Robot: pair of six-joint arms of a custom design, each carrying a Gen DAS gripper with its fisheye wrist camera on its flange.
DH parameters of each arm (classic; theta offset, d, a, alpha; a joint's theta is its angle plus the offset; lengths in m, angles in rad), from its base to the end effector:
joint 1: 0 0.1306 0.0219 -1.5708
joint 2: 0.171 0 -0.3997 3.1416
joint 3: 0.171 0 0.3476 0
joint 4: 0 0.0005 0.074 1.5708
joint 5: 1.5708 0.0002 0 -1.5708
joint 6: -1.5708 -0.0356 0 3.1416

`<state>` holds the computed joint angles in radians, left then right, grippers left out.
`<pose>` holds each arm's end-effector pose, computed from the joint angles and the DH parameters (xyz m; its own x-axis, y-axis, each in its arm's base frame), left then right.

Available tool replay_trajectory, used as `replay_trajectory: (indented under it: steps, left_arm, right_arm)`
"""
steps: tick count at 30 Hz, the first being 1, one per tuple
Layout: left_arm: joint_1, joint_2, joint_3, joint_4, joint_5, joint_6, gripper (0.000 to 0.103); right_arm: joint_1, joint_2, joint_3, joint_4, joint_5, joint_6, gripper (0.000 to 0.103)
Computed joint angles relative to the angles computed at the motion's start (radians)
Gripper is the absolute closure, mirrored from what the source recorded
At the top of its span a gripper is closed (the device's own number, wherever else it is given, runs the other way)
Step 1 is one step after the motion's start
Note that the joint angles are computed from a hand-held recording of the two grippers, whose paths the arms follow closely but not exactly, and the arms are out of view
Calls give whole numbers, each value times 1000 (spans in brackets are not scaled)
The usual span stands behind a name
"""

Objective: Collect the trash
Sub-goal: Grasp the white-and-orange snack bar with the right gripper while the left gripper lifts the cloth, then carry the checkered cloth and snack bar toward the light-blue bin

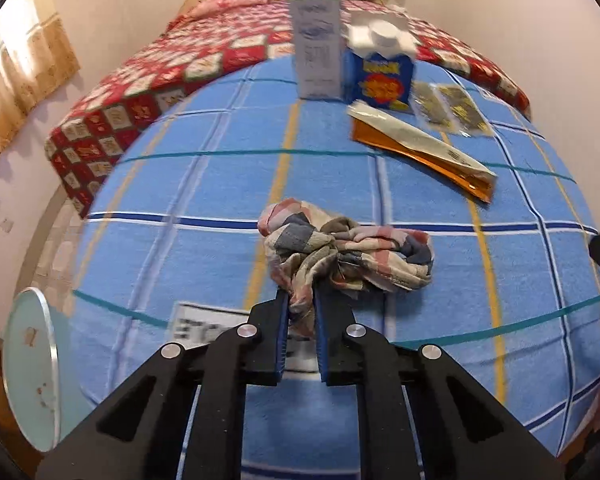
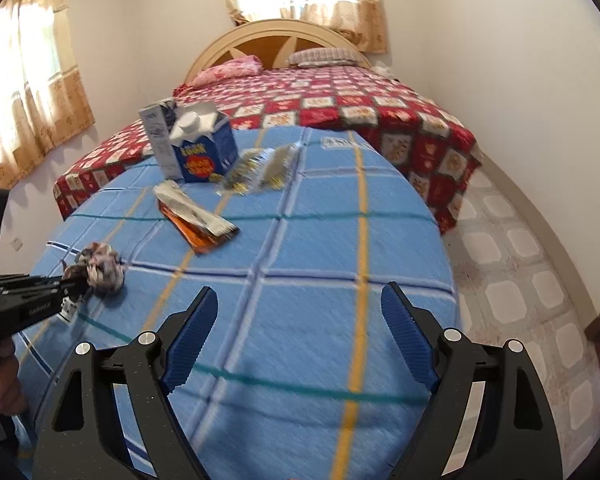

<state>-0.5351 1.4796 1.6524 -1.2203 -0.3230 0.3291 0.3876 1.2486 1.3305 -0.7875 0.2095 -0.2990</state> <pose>0.3925 -0.2201 0.4954 -0.8173 0.1282 -0.5618 0.0877 0.9913 0.0987 0.3648 0.1404 0.4835 -0.6395 0.0502 -0.7672 -0.0364 0.9948 0.0953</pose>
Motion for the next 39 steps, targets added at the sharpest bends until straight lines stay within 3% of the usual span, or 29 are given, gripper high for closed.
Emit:
replay_trajectory:
  steps: [8, 12, 18, 21, 26, 27, 28, 31, 39]
  left_arm:
    - [96, -90, -62, -10, -98, -8, 92]
    - [139, -129, -96, 10, -142, -24, 92]
    - [194, -141, -106, 21, -136, -22, 92]
    - [208, -144, -111, 24, -126, -23, 92]
    - [215, -167, -130, 23, -121, -31, 92]
    - [215, -169, -132, 24, -125, -33, 92]
    - [216, -174, -136, 24, -128, -35, 92]
    - [226, -205, -156, 21, -133, -43, 92]
    - [283, -281, -202, -9, -146, -51, 92]
  right_arm:
    - [49, 227, 240, -81, 9, 105, 21]
    - [49, 312, 332, -130, 6, 114, 21]
    - [43, 398, 432, -209, -17, 126, 25]
    - [33, 433, 472, -265, -61, 131, 34]
    - [41, 425, 464, -273, -109, 134, 62]
    - [43, 424, 460, -269, -114, 133, 73]
    - [47, 420, 455, -266, -119, 132, 78]
    - [72, 390, 417, -234, -128, 123, 83]
    - [140, 340, 375, -153, -157, 99, 84]
